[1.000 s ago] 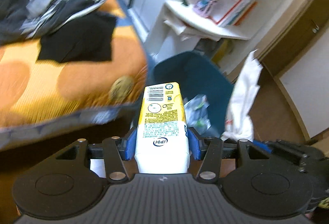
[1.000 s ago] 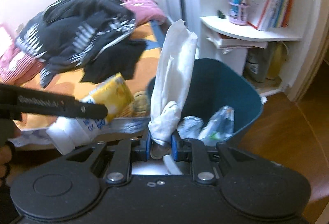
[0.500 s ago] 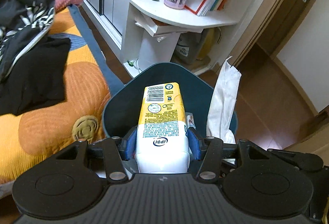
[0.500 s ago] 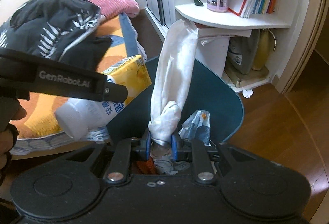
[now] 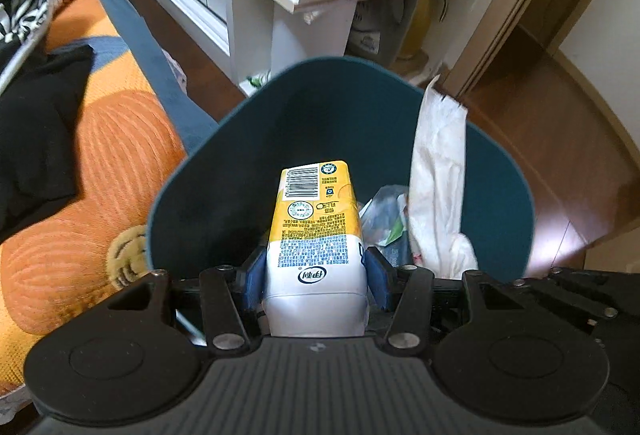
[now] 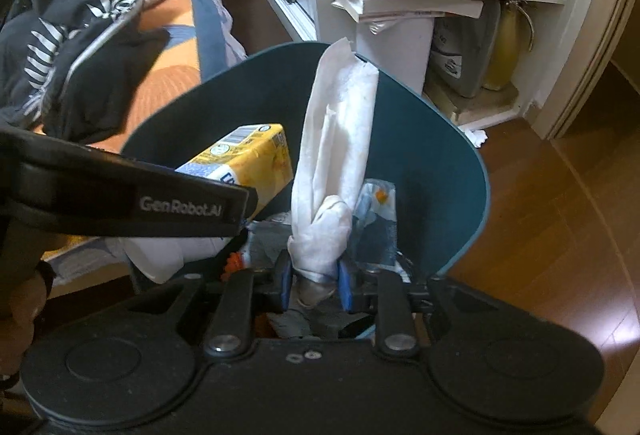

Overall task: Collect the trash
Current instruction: 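Carry the carton and tissue over the teal bin and open both tools, then raise both open tools away from the teal bin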

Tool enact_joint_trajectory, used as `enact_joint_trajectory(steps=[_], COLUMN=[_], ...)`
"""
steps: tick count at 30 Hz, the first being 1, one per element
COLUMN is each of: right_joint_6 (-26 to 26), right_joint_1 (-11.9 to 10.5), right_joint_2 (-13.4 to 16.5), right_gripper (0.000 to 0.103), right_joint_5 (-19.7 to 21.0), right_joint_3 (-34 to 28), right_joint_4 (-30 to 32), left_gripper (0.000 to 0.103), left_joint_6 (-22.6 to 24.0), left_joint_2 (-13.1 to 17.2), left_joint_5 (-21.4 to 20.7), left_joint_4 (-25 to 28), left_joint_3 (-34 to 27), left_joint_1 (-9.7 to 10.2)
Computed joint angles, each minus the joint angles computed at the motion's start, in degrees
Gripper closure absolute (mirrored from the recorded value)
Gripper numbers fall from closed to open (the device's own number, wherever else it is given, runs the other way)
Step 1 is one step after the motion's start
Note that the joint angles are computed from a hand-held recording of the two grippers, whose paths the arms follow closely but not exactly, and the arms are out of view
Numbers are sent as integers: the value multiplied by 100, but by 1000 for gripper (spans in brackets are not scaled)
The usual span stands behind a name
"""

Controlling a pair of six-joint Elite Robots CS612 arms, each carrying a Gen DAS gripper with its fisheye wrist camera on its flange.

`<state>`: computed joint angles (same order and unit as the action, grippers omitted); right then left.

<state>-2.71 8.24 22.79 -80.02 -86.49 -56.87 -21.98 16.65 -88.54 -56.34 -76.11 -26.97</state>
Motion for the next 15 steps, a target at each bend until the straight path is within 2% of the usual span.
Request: enact_joint_trajectory(steps=[5,11,15], right_joint_6=[-40,-193,-6], right_joint_1=[-1,44,-12], right_joint_2=[57,87,121], right_gripper=[75,63,60], right_joint_5=[-66,-302,-162], right_joint_3=[-44,-123,-254], right_joint_4=[-2,-109,-188], left_gripper=[51,50,42], left_joint_6=[8,-85,-114], left_joint_2=[9,34,40], left_joint_5=[-10,-127,-87], left_joint_4=[114,80,42], left_joint_3=[112,79,-48], left_joint_1=[-21,-8,-17])
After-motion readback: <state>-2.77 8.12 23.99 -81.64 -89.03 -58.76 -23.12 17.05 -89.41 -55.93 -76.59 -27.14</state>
